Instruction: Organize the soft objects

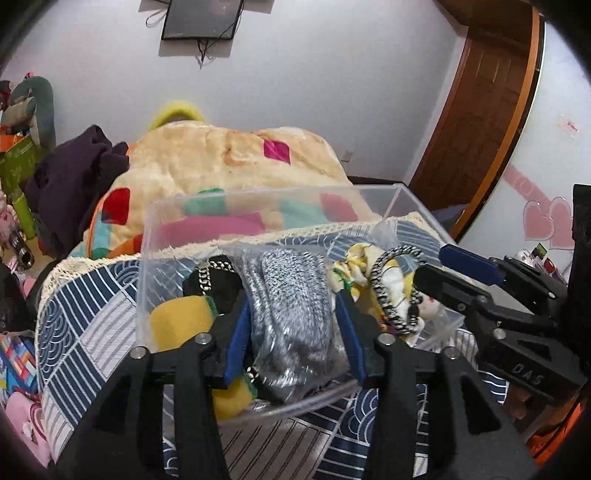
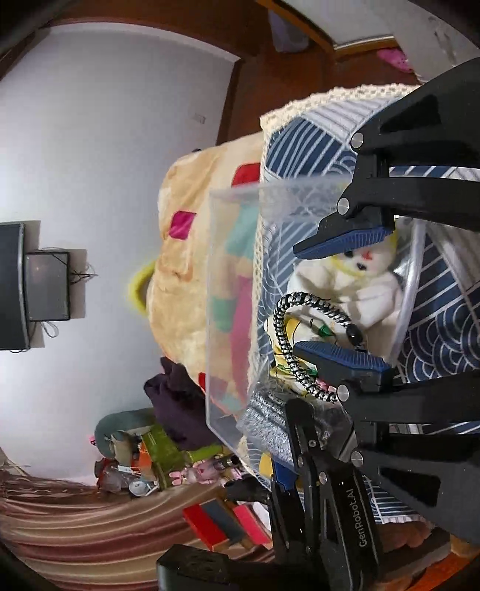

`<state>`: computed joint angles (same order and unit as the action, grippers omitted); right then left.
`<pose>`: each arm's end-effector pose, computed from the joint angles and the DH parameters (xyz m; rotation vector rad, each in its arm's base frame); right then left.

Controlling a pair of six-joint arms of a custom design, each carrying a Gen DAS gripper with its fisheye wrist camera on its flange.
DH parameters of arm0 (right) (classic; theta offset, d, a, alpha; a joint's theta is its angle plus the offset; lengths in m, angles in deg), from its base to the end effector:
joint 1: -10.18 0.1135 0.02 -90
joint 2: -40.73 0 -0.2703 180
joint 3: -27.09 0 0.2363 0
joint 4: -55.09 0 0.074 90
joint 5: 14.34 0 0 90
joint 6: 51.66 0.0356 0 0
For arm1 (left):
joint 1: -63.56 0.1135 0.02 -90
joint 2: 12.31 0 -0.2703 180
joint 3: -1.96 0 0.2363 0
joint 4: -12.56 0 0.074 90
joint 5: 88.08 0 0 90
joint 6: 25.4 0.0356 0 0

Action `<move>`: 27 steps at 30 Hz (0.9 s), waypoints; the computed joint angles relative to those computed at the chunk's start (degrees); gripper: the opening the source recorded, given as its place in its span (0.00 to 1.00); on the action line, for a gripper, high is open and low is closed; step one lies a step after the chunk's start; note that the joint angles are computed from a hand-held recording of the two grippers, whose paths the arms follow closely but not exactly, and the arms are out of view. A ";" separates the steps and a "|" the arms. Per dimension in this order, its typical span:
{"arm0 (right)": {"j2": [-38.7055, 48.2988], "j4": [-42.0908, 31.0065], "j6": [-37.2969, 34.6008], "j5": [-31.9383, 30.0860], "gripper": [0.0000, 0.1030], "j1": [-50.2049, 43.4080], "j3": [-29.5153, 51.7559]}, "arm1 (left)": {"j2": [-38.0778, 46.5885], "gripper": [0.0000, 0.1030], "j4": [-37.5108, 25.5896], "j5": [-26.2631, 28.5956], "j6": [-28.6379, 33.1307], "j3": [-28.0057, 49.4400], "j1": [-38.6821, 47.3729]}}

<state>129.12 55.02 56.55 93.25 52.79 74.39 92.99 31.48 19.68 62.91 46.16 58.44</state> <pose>0.2073 0.1761 0.1573 -0.3213 2.2351 0.2171 0.2834 -0.0363 0.0949 0.2275 2.2884 -0.4182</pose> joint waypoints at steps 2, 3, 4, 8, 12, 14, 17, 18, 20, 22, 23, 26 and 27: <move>-1.70 -0.22 -0.44 0.44 0.42 -0.05 -0.50 | -3.30 0.50 0.81 -0.64 -0.10 -2.31 -0.12; -3.00 -0.31 -0.67 0.89 0.44 0.09 -0.94 | -5.48 0.51 1.03 -0.74 -0.09 -3.59 0.07; -4.12 -0.39 -0.83 1.24 0.47 0.24 -1.22 | -7.76 0.52 1.00 -0.76 -0.16 -4.76 0.22; -11.04 -1.05 -1.28 3.14 0.51 1.71 -3.30 | -19.65 0.54 -0.29 -0.89 -0.50 -10.08 1.32; -17.27 -2.88 -1.63 5.43 0.53 4.29 -3.80 | -35.16 0.63 -5.27 -1.86 -1.16 -14.70 2.29; -21.51 -4.65 -1.76 6.95 0.53 6.19 -3.96 | -43.59 0.65 -9.47 -1.55 -1.25 -16.31 2.93; -26.37 -6.22 -1.68 10.28 0.63 9.80 -4.30 | -55.55 0.69 -17.61 -1.31 -1.10 -17.20 3.57; -27.81 -6.34 -1.56 11.81 0.71 11.22 -4.67 | -59.80 0.72 -20.70 -0.78 -1.04 -17.36 4.05; -30.07 -6.11 -0.99 15.13 0.77 13.98 -5.51 | -66.06 0.78 -25.63 0.07 -0.86 -17.26 4.65; -32.30 -6.80 -0.25 17.69 0.81 16.56 -6.12 | -71.11 0.84 -29.87 0.01 -0.26 -16.91 4.69; -32.61 -6.94 0.10 18.62 0.81 17.47 -6.15 | -74.41 0.86 -32.61 -0.90 0.12 -16.69 4.13; -34.37 -8.27 1.61 21.42 0.91 20.44 -6.53 | -79.92 0.94 -36.74 -3.26 0.13 -16.47 2.33; -34.91 -8.73 2.23 22.77 0.98 21.81 -6.69 | -81.93 0.96 -38.38 -3.28 -0.10 -16.35 2.23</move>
